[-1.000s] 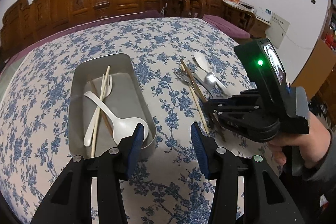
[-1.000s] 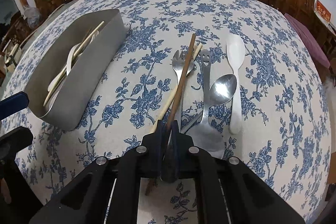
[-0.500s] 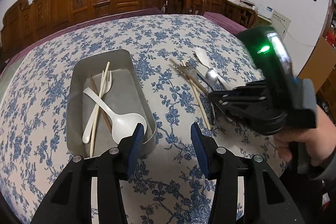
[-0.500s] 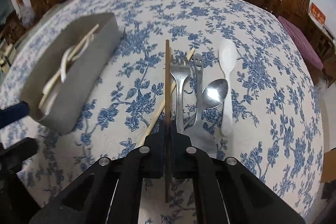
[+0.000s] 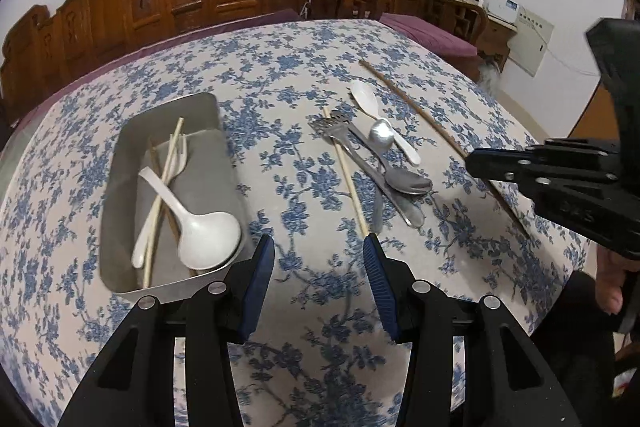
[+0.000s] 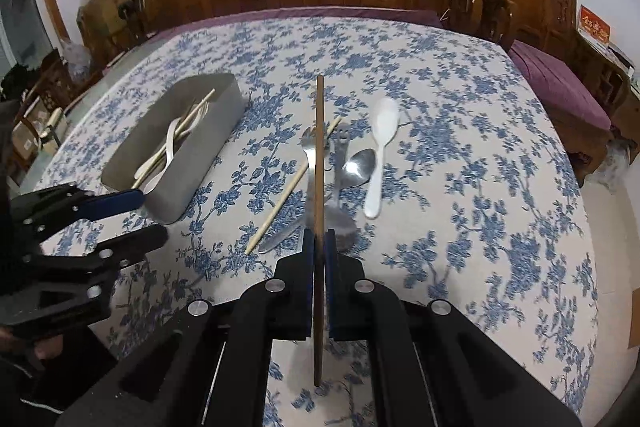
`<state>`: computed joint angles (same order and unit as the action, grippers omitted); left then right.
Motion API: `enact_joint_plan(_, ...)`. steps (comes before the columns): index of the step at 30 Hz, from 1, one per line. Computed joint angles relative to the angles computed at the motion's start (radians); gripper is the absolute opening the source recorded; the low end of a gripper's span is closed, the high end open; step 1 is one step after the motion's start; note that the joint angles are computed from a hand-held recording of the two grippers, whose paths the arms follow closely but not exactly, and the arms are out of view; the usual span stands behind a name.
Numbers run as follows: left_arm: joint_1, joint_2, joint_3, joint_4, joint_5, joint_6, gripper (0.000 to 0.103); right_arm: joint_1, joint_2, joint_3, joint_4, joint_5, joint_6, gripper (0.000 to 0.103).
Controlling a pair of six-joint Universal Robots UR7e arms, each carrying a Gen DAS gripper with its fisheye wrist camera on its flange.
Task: Organize utensils
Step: 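Grasp the metal fork with the left tool while the right tool holds the chopstick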
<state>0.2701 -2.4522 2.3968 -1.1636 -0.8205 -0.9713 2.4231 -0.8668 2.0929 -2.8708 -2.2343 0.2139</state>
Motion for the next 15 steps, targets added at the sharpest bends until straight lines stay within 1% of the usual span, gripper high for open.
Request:
enact_joint_plan(4,0.054,0.066,0.018,-0.129,0.010,0.063,0.044,-0.010,-0.030,0.031,-0.032,-0.006,-0.024,0.006)
enact_joint_plan(8,0.123,0.159,0.033,-0.284,0.026,0.144,0.038,-0.030,-0.043,0.051,-0.050,-0.014,-0.045,0.006)
enact_joint_plan(10,0.177,0.218,0.041,-0.397,0.023,0.197,0.034,-0.042,-0.049,0.059,-0.056,-0.009,-0.050,0.006)
enact_joint_plan(14,0.253,0.321,0.055,-0.569,0.011,0.268,0.026,-0.061,-0.058,0.071,-0.063,-0.002,-0.058,0.006)
enact_joint_plan(15,0.277,0.354,0.059,-0.621,0.005,0.290,0.022,-0.067,-0.063,0.075,-0.065,0.003,-0.057,0.006)
